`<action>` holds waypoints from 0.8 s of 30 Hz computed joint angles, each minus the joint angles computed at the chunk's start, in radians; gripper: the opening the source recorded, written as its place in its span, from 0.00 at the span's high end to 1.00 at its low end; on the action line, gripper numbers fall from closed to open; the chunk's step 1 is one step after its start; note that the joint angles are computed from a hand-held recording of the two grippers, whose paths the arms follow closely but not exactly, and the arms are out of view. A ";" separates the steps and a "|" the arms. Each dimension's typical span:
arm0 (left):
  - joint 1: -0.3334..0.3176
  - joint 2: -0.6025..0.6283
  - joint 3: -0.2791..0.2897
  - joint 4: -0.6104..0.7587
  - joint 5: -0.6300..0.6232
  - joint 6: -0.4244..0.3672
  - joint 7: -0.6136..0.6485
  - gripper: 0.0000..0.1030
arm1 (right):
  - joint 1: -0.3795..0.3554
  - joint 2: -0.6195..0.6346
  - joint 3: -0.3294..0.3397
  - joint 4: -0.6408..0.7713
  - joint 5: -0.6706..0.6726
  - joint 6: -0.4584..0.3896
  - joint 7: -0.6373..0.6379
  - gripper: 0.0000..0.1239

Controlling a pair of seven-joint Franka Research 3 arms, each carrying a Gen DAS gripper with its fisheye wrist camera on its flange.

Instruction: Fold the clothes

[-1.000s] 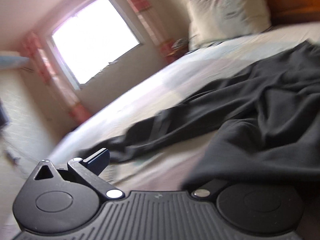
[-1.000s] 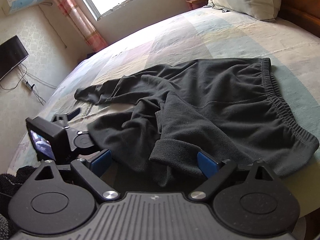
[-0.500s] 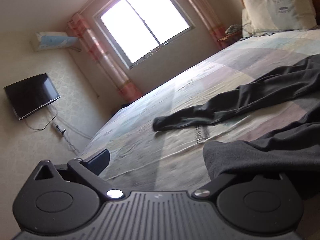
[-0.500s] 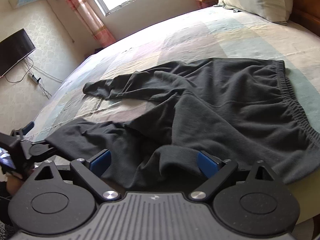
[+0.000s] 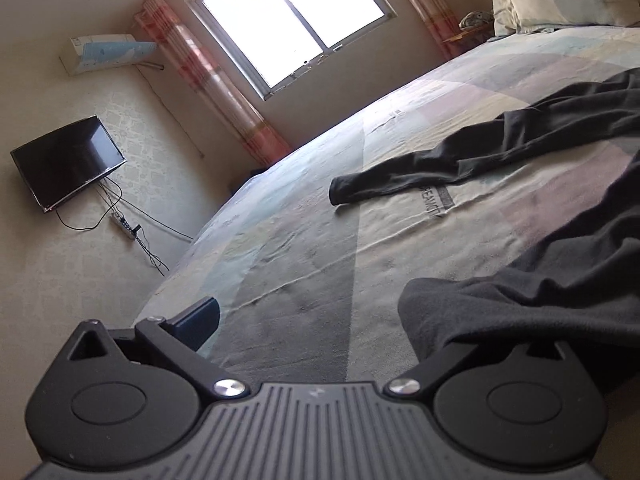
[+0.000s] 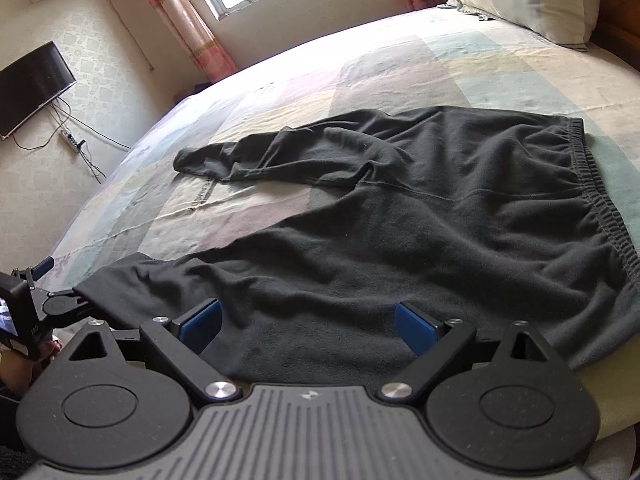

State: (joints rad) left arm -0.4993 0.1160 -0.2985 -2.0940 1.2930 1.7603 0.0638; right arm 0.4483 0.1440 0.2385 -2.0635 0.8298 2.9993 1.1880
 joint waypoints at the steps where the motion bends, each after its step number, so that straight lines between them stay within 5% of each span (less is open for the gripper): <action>1: -0.001 -0.008 -0.001 -0.003 -0.006 -0.004 -0.004 0.00 | 0.009 -0.001 -0.014 -0.007 -0.034 0.001 0.038 0.22; 8: -0.012 -0.084 -0.035 -0.044 -0.020 -0.048 -0.027 0.00 | 0.012 0.006 -0.064 -0.053 -0.212 0.042 0.232 0.22; 12: 0.025 -0.153 -0.025 -0.096 -0.144 0.111 0.052 0.00 | -0.031 0.022 -0.060 -0.066 -0.214 0.121 0.253 0.22; 16: 0.053 -0.181 -0.031 -0.123 -0.236 0.162 0.134 0.00 | 0.024 0.074 -0.189 -0.039 -0.369 0.173 0.426 0.22; 20: 0.061 -0.200 -0.043 -0.128 -0.288 0.182 0.209 0.00 | -0.100 0.164 -0.096 0.028 -0.335 0.197 0.373 0.22; 24: 0.068 -0.248 -0.042 -0.161 -0.363 0.246 0.305 0.00 | -0.066 0.220 -0.169 0.038 -0.403 0.267 0.427 0.23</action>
State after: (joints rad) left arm -0.4310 -0.1316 -0.3407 -2.2551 0.9295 2.0065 0.3688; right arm 0.3822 0.3645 0.0692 -2.0255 0.4265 3.2663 1.6149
